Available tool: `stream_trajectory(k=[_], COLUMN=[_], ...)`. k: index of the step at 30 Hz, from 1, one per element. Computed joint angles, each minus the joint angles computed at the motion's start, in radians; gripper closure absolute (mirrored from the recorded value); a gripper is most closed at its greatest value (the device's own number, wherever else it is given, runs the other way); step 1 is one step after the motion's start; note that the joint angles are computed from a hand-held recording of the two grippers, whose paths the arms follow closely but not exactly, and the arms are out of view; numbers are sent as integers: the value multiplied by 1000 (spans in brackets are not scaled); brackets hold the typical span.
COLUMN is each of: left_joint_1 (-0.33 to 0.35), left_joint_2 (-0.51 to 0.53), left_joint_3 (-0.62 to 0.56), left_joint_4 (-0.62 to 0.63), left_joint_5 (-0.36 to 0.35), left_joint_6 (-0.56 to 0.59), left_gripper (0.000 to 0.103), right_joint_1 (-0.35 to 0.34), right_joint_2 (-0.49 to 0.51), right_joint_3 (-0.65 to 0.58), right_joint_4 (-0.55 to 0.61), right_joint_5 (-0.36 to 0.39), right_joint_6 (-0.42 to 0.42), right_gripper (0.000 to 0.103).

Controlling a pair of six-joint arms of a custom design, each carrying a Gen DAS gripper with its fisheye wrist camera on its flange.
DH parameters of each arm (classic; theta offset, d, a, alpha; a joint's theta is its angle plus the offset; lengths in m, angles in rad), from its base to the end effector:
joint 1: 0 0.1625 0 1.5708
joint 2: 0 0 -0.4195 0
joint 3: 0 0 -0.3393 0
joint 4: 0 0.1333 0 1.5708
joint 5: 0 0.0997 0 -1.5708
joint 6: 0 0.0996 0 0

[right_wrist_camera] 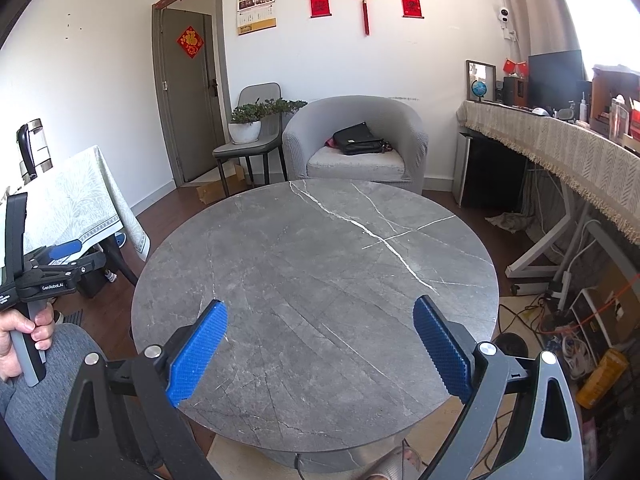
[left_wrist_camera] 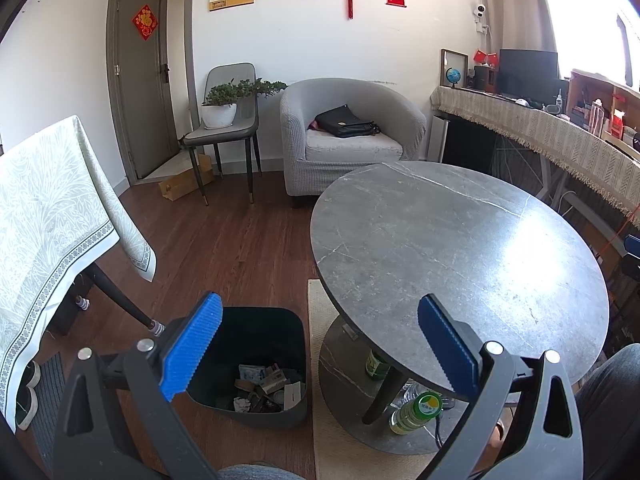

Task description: Collect trash

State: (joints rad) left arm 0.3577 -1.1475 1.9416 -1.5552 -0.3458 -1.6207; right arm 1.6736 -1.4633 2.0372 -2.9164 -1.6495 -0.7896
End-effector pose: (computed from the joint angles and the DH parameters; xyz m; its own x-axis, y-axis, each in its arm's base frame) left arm -0.3462 -0.3718 0.2075 -0.6712 -0.2689 -0.6908 0.4866 0.5433 -0.6842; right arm 0.1731 -0.4553 0.3937 -0.6500 -0.5399 0.5349 -0.7599 0.4681 -0.4510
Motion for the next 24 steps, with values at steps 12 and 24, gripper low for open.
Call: stream_trajectory(k=[12,24], left_joint_1=[4,6], left_joint_2=[6,8], left_joint_3=[-2,3], left_joint_4=[-11,-24], left_joint_5=[3,3], left_joint_6=[18,26], left_gripper=[3,3], right_joint_1=[7,7], right_joint_2=[4,2], right_joint_3=[5,8], right_joint_4=[-12,-12], right_joint_5=[-17,-16], right_joint_6=[-13,-6], right_gripper=[8,8])
